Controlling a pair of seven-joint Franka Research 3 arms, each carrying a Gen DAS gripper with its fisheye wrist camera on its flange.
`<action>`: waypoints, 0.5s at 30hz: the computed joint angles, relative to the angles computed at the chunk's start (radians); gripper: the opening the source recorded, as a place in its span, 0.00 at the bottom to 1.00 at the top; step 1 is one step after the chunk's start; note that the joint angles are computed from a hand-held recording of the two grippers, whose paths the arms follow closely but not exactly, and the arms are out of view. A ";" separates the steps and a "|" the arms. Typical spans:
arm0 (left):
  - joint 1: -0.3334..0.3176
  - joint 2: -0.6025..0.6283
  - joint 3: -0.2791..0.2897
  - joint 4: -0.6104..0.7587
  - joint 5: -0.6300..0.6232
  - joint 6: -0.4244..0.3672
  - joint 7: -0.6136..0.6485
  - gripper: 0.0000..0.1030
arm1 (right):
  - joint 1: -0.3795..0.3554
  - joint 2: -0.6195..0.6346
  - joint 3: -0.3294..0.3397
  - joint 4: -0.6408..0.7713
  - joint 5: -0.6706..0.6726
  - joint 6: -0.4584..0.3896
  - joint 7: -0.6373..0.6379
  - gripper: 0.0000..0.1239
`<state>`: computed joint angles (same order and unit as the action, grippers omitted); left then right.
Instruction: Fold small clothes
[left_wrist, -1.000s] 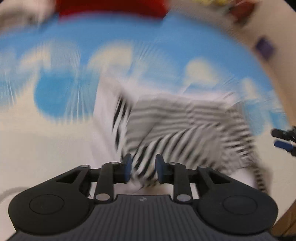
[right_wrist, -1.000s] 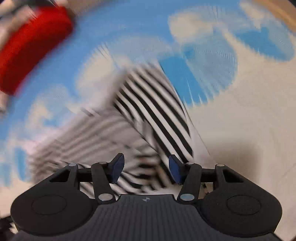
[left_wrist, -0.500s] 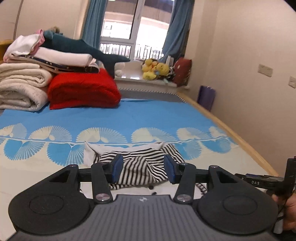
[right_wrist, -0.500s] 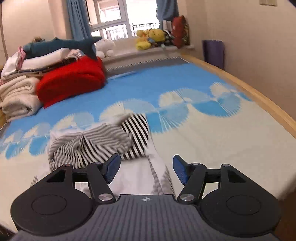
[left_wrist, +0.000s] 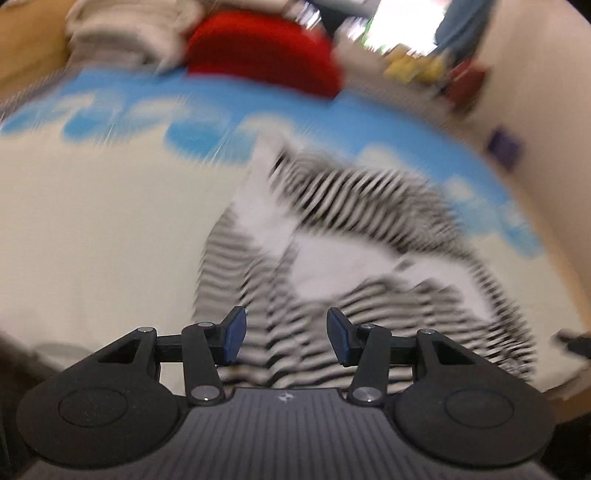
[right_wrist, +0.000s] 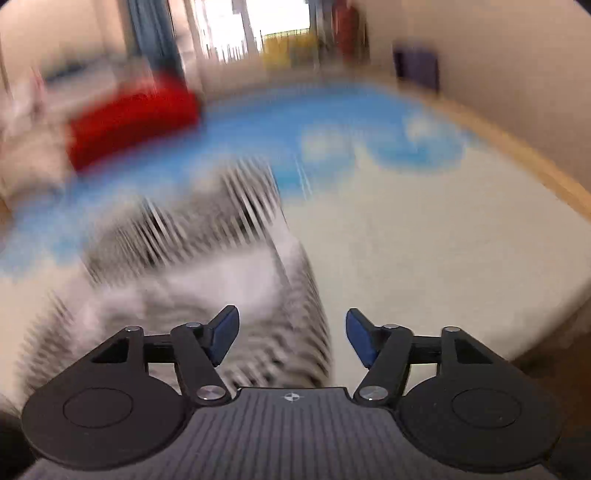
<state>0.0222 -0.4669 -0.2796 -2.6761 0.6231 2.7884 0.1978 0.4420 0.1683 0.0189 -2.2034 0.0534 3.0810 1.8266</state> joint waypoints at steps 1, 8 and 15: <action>-0.003 0.028 0.011 0.012 -0.007 0.005 0.016 0.55 | -0.018 0.019 0.028 0.011 0.076 0.038 -0.057 0.49; -0.016 0.135 0.041 0.074 -0.037 -0.071 0.013 0.78 | -0.079 0.142 0.093 0.171 0.204 -0.146 -0.074 0.54; -0.050 0.188 0.077 0.072 -0.105 -0.100 0.078 0.78 | -0.001 0.216 0.019 0.252 0.109 -0.269 0.048 0.56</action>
<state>-0.0282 -0.2793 -0.2024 -2.6037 0.5177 2.6886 0.2754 0.4412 0.3843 0.0375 -1.9509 0.1619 2.8119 1.8750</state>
